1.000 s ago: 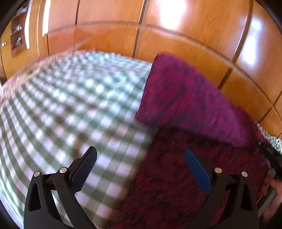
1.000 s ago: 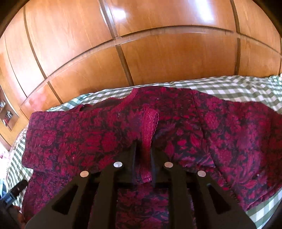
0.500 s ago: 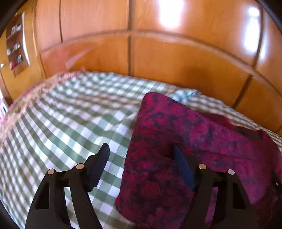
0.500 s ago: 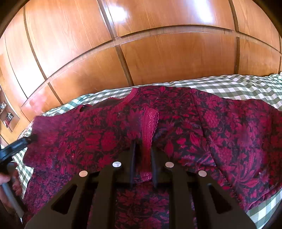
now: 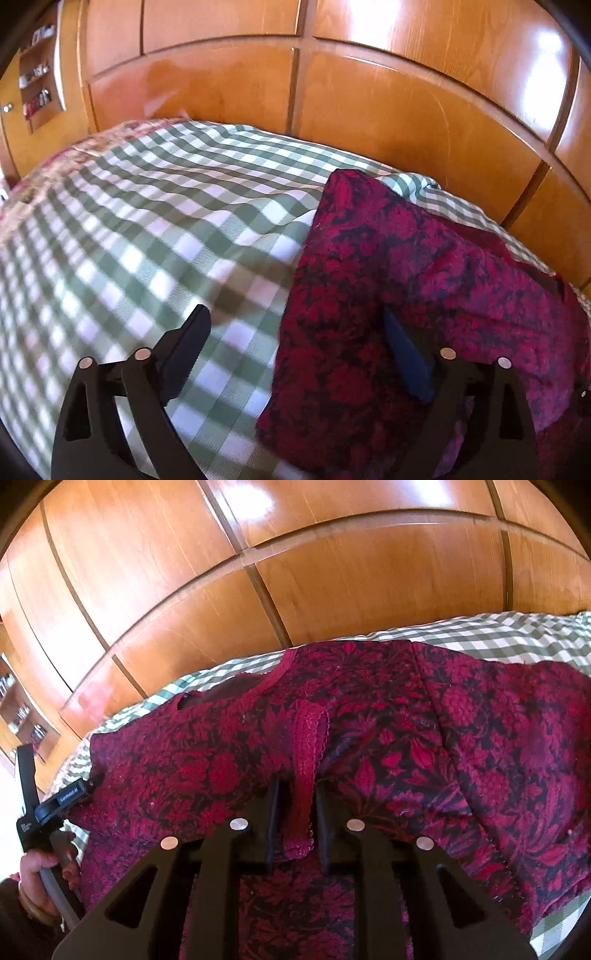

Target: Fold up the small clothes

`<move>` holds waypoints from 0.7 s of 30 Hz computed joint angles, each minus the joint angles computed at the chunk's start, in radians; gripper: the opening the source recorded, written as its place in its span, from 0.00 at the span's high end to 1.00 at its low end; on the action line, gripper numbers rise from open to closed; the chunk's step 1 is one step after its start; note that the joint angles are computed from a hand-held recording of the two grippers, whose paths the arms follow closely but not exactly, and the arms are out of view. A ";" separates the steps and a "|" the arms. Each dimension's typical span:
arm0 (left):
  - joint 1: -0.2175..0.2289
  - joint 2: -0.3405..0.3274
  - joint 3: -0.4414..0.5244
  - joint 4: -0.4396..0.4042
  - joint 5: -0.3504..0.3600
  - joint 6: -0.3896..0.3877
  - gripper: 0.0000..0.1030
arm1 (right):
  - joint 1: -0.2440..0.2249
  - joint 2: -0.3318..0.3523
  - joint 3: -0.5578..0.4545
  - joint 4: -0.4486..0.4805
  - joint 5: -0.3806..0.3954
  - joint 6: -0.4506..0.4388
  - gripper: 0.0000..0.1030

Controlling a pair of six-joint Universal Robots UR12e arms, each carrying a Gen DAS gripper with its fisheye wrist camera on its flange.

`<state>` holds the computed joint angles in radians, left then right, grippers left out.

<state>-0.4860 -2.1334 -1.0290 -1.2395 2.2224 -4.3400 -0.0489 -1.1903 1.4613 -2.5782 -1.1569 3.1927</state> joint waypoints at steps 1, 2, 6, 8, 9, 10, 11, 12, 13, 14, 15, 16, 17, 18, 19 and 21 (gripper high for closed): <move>-0.007 -0.009 0.021 -0.036 0.017 -0.010 0.10 | 0.003 0.000 -0.001 0.000 -0.010 -0.005 0.83; -0.015 -0.013 0.035 -0.070 0.035 -0.021 0.09 | 0.004 0.000 -0.002 0.001 -0.016 -0.009 0.82; -0.051 -0.029 0.099 -0.200 0.089 -0.112 0.08 | 0.008 -0.002 -0.001 -0.003 -0.028 -0.011 0.80; -0.074 -0.024 0.088 -0.156 0.119 -0.143 0.04 | 0.009 -0.005 0.003 -0.009 -0.036 -0.011 0.77; -0.081 -0.022 0.076 -0.118 0.121 -0.129 0.04 | 0.010 -0.005 0.004 -0.013 -0.037 -0.011 0.76; -0.087 -0.022 0.066 -0.083 0.117 -0.103 0.04 | 0.010 -0.006 0.006 -0.017 -0.034 -0.011 0.71; -0.092 -0.026 0.057 -0.053 0.116 -0.077 0.04 | 0.009 -0.009 0.011 -0.025 -0.030 -0.009 0.64; -0.094 -0.026 0.047 -0.031 0.113 -0.061 0.04 | 0.008 -0.012 0.017 -0.039 -0.029 -0.004 0.58; -0.092 -0.019 0.018 0.031 0.078 -0.026 0.04 | 0.007 -0.019 0.029 -0.065 -0.037 0.005 0.44; -0.087 -0.010 -0.011 0.098 0.038 0.003 0.04 | 0.009 -0.026 0.043 -0.095 -0.058 0.016 0.33; -0.079 0.006 -0.049 0.167 -0.011 0.011 0.04 | 0.009 -0.032 0.056 -0.122 -0.073 0.026 0.31; -0.074 0.017 -0.071 0.193 -0.031 0.001 0.04 | 0.007 -0.040 0.070 -0.148 -0.078 0.042 0.31; -0.070 0.025 -0.088 0.217 -0.046 -0.010 0.04 | 0.004 -0.046 0.082 -0.170 -0.080 0.061 0.31; -0.069 0.029 -0.098 0.237 -0.050 -0.010 0.04 | 0.002 -0.051 0.091 -0.188 -0.083 0.080 0.31; -0.070 0.030 -0.102 0.246 -0.048 -0.010 0.04 | -0.004 -0.057 0.106 -0.215 -0.092 0.115 0.31; -0.072 0.026 -0.090 0.223 -0.044 -0.016 0.04 | -0.014 -0.070 0.132 -0.258 -0.120 0.193 0.31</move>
